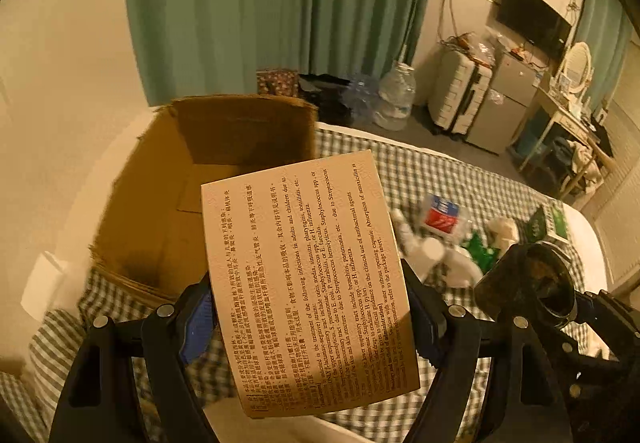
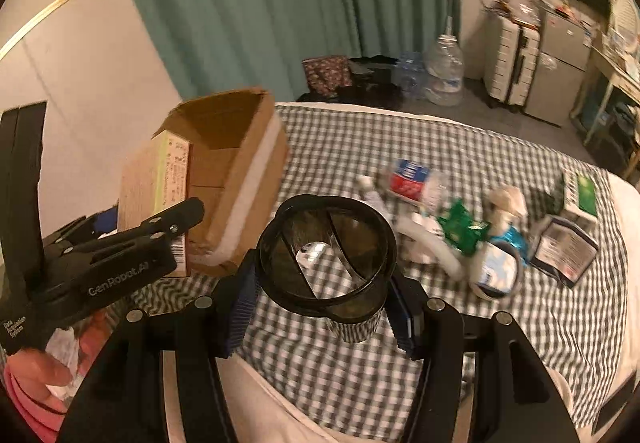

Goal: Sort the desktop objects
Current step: 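Lower the left tool into the cardboard box and open it, releasing the medicine box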

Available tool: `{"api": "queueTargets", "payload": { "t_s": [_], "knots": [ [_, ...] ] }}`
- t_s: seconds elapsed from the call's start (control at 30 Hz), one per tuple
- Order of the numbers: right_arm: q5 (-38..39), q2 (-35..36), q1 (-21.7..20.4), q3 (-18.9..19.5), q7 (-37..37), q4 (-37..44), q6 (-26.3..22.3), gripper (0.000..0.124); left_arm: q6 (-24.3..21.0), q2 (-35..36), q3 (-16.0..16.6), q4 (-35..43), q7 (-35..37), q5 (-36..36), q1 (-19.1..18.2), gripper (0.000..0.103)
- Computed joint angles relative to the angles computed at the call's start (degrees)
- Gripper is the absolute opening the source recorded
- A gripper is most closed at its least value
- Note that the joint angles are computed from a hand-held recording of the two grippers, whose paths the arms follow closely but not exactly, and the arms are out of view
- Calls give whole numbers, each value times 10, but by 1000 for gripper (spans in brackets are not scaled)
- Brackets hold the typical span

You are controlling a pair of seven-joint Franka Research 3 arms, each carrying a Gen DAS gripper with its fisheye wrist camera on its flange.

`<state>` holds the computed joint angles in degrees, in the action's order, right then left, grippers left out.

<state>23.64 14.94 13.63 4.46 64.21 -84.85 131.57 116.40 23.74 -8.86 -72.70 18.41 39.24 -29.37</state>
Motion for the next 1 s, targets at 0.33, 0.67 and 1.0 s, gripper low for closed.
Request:
{"api": "queueTargets", "payload": {
  "t_s": [0.33,0.67,1.0],
  "knots": [
    [2,74,35,25,-3,110,-39,57,0,-76,-6,-104,-18,-1,46,81],
    [-24,173,67,30,31,251,-102,58,20,-110,-13,-169,-25,-30,97,81],
    [-41,257,85,32,54,368,-148,58,26,-108,-14,-178,-12,-45,111,103]
  ]
}}
